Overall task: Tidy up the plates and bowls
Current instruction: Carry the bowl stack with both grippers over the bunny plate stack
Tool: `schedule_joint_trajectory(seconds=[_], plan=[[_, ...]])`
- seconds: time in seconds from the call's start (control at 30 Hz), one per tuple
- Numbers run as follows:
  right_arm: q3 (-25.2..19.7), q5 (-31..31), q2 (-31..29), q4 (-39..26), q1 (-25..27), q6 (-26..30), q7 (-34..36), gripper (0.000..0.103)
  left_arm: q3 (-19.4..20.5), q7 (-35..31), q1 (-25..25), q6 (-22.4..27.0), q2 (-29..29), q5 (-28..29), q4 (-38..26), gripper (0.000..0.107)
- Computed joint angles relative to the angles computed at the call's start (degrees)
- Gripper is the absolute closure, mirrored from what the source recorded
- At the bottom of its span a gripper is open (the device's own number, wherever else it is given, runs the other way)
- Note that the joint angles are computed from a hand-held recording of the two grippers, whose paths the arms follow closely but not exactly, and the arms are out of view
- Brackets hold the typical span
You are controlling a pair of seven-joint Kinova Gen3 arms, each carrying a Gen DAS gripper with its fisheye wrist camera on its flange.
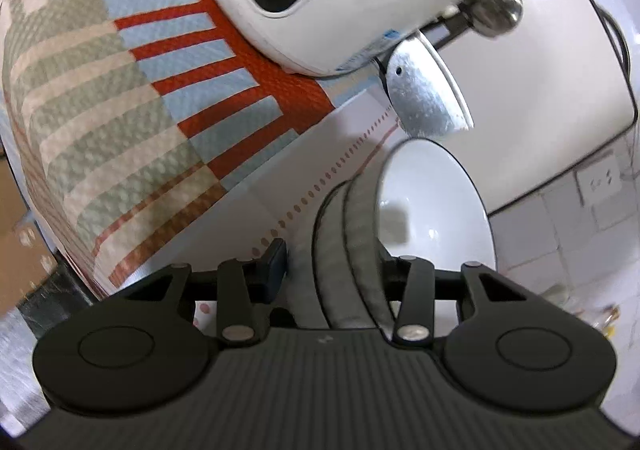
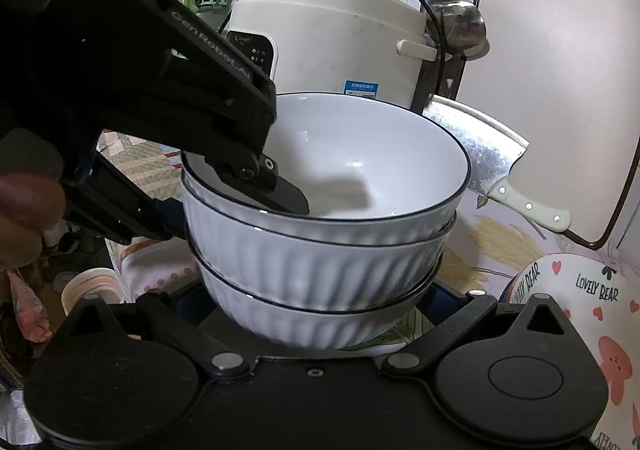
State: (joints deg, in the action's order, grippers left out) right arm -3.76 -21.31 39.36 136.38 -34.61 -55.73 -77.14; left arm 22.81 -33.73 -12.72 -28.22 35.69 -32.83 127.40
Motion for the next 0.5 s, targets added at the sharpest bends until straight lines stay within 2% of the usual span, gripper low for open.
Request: schedule_joint_trajectory(seconds=[0.1, 0.3, 0.5], plan=[[-0.2, 1.55, -0.28, 0.12, 0.98, 0.4, -0.3, 0.0, -0.78, -1.45, 1.89, 2.45, -1.27, 0.73, -0.68, 0.066], [-0.92, 4.87, 0.11, 1.16, 2.68, -1.54, -1.74, 0.0, 0.46, -3.29, 1.06, 4.87, -2.5, 0.72, -0.6, 0.066], [-1.82, 4.8, 0.95, 2.15, 2.65, -4.79, -4.06, 0.0, 0.87, -5.86, 1.3, 6.84, -4.84, 1.89, -0.12, 0.066]])
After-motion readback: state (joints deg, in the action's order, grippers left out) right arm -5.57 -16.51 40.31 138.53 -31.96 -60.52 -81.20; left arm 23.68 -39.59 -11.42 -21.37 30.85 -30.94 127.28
